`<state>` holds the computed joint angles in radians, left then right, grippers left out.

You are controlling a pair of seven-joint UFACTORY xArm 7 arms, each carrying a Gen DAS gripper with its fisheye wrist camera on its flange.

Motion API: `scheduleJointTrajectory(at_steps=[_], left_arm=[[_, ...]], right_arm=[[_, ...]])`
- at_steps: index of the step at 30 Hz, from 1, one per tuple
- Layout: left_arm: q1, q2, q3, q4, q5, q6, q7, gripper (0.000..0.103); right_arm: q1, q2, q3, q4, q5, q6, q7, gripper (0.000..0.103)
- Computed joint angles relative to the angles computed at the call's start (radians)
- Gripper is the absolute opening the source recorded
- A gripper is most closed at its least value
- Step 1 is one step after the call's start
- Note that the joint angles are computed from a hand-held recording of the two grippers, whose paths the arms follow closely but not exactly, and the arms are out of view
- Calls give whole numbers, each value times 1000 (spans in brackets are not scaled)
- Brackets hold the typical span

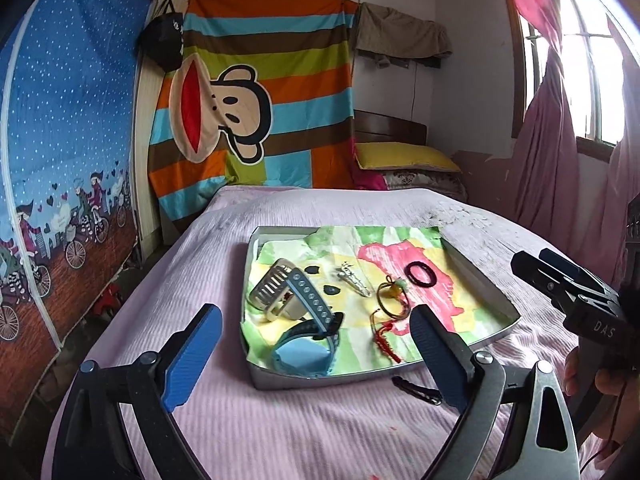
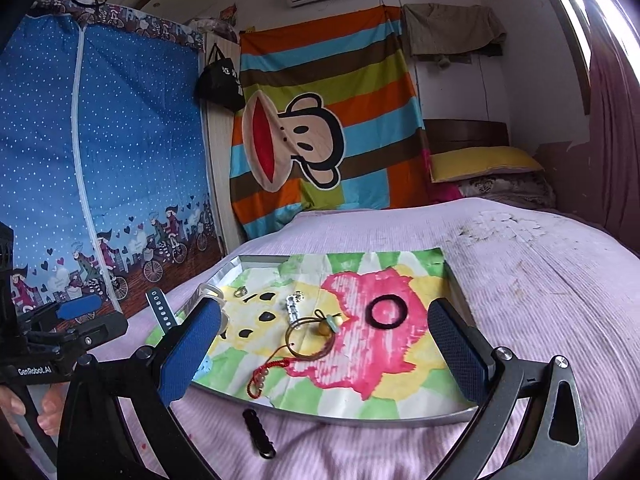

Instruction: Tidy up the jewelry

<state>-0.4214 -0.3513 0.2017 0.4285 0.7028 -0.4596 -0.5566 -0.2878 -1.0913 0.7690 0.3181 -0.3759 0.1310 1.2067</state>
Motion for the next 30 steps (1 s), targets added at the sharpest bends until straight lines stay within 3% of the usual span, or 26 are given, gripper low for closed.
scheduleJointTrajectory(at_steps=[8, 20, 30], left_arm=[[57, -37, -121, -47, -150, -16, 108, 95], [48, -67, -187, -87, -326, -1, 231, 95], [55, -173, -248, -164, -461, 35, 303, 96]], right_arm=[[68, -90, -27, -44, -7, 71, 16, 102], [116, -119, -41, -63, -36, 133, 49, 102], [225, -173, -63, -94, -53, 228, 79, 102]])
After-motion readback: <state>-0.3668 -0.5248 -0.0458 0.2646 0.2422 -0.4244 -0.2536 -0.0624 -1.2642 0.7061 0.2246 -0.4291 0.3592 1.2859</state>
